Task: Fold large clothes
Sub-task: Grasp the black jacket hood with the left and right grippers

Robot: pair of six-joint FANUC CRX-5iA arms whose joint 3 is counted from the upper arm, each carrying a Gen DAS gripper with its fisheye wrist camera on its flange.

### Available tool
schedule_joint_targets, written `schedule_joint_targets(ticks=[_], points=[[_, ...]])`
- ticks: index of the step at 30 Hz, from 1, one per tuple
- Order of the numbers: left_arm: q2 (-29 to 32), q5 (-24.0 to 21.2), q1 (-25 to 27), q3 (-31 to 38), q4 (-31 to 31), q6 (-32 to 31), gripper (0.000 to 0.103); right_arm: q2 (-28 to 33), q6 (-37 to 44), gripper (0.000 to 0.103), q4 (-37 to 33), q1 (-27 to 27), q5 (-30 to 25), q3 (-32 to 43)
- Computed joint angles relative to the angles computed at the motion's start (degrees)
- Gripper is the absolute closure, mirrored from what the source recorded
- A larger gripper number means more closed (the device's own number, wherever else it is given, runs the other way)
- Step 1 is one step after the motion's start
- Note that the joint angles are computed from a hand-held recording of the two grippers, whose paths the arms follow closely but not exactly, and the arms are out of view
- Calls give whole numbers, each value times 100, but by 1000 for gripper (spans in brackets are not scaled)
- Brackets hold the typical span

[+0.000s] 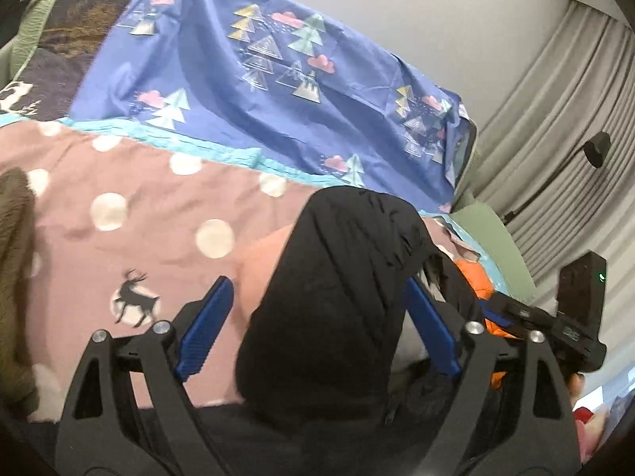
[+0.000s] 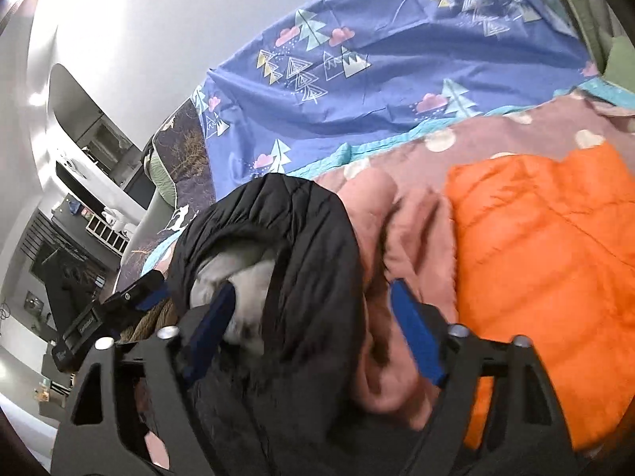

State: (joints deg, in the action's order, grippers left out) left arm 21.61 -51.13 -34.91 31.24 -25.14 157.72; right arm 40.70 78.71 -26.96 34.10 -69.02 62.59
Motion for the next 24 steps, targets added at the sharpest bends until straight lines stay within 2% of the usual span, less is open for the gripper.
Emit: schedule_joint_targets(ticks=[2,3,5,10,12,13,14,15,16,17,20,22,24], points=[[228,-84,73,229,295,-589,82,277,-87,83,43,55,-207,409],[313,-202,41,361,286,-634,89,184,-59,90,78,88,-88,253],[197,-37,-85,266,72,-581,92,-294,319,93,-19,130,503,-451],[-393,225,-637,-96,-694,-372,92,-1787,1760,94,-369,197,1457,-2225],[-642,25,-1087,-202,-1282,-235,88,-2382,2285,94,-486,203,1607,-2891],[-765,-191,-1399,-267,-1660,-103,76,-2761,2508,93,-502,213,1640,-3315],[-842,-343,-1618,-318,-1906,-23,57,-3038,2661,93,-547,208,1663,-3640],[-942,-593,-1960,-405,-2308,133,49,-3391,2863,92,-689,142,1609,-4046],[-1038,-832,-2305,-516,-2692,299,39,-3606,2888,89,-687,137,1605,-4324],[-1117,-946,-2526,-617,-2894,406,34,-3818,2865,86,-644,131,1620,-4612],[-1327,-1248,-3196,-939,-3340,891,30,-4390,2413,84,-136,264,1793,-5430],[-1363,-1268,-3310,-1024,-3295,1036,30,-4602,1795,84,570,577,2103,-5868],[-1254,-1289,-3222,-968,-3027,1005,30,-4569,1210,84,921,808,2114,-5969]])
